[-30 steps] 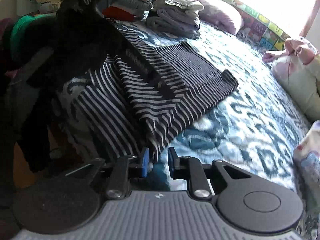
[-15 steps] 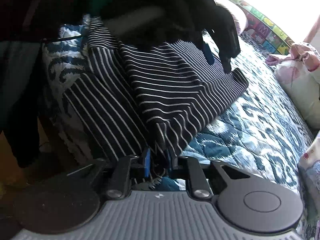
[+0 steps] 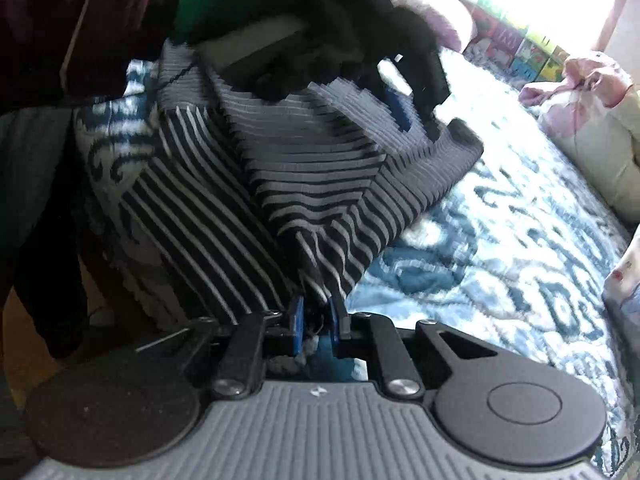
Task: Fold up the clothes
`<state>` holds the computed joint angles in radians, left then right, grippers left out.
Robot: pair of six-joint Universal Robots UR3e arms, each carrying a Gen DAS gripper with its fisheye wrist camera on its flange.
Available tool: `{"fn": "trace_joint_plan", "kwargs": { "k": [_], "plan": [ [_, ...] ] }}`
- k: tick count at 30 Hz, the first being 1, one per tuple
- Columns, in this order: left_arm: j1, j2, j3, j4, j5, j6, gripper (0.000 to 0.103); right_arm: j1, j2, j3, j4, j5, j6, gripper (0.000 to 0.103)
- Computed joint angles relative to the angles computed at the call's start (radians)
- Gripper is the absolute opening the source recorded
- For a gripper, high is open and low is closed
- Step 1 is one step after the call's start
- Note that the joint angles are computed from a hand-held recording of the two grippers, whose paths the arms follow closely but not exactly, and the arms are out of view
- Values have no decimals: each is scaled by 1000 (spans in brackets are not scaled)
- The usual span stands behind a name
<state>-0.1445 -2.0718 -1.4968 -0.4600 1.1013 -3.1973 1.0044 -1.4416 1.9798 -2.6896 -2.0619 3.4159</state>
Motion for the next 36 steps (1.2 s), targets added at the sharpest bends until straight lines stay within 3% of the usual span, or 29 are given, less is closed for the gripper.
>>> {"fn": "trace_joint_plan", "kwargs": {
  "k": [4,10,11,12,14,20,24,30,32,36],
  "plan": [
    [-18,-142,202,-38,47,-71,30,22,54,-39,-20,-45,-40,22],
    [-38,-426,683,-238,63,-146,30,36,146,-81,-98,-95,-135,22],
    [-40,-464,752,-269,58,-155,21,36,160,-85,-113,-103,-149,22],
    [-43,-494,807,-296,54,-153,6,34,169,-84,-130,-107,-160,22],
    [-50,-528,874,-327,44,-145,6,15,164,-78,-121,-88,-161,7],
    [-25,-479,757,-144,-114,-214,5,15,86,-32,-78,-95,-93,7],
    [-49,-543,847,-275,-2,-195,5,20,79,-31,-37,-93,-66,7],
    [-17,-509,748,-150,-76,-238,6,16,65,-21,-22,-88,-44,7],
    [-32,-523,809,-257,-16,-152,6,9,67,-30,-6,-77,-52,8],
    [-33,-400,619,-143,56,-97,21,16,86,-58,6,-71,-74,12]
  ]
}}
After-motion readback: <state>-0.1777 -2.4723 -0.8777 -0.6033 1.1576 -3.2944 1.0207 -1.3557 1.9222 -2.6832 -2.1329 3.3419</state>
